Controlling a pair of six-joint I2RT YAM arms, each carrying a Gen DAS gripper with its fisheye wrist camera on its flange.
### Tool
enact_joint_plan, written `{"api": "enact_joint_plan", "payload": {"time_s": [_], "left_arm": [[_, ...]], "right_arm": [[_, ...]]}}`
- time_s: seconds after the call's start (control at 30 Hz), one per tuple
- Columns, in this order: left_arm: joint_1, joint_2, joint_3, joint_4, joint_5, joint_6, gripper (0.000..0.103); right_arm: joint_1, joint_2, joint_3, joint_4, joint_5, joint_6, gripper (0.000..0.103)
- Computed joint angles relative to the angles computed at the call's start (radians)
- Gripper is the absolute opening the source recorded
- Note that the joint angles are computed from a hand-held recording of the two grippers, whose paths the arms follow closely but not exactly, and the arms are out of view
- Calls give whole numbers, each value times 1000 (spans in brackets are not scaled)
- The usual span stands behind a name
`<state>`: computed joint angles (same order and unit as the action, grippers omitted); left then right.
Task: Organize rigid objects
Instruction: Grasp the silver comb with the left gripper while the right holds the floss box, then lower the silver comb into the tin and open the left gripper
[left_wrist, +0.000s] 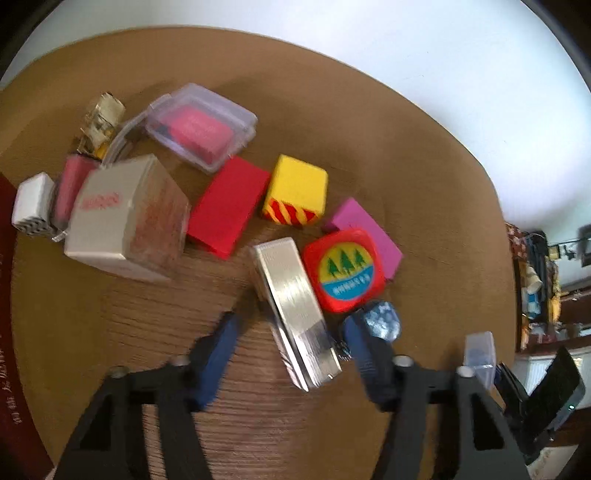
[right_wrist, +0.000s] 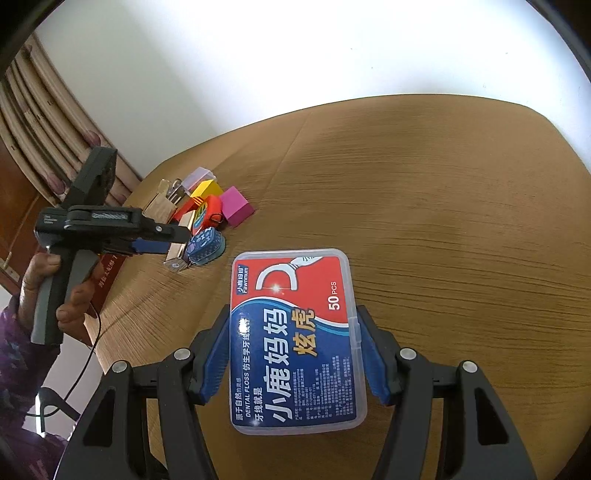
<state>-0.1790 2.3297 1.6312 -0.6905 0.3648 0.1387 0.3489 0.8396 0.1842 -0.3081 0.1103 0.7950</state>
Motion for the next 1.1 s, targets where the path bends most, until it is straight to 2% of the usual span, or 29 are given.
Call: {"api": "enact_joint_plan", "payload": {"time_s": [0.07, 0.43, 0.63, 0.7, 0.77, 0.87, 1.07, 1.1], "left_arm": [[6, 11, 15, -11, 5, -8, 33], [57, -80, -131, 65, 66, 9, 32], [141, -196, -266, 80, 123, 82, 30], [178, -235, -302, 72, 139, 103, 26], [212, -246, -291, 35, 143, 135, 20], [268, -253, -276, -10, 166, 151, 20], [354, -321, -256, -52, 172, 190, 20], [384, -321, -219, -78, 172, 209, 20]], "right_arm": [[-9, -2, -6, 7, -6, -3, 59], [-23, -39, -12, -18, -12, -10, 59], [45, -22, 27, -45, 35, 17, 59], [74, -4, 44, -49, 57, 32, 59], [104, 35, 65, -51, 83, 45, 59], [115, 61, 73, -35, 79, 66, 59], [202, 119, 134, -51, 140, 105, 59], [210, 131, 144, -52, 146, 105, 59]]}}
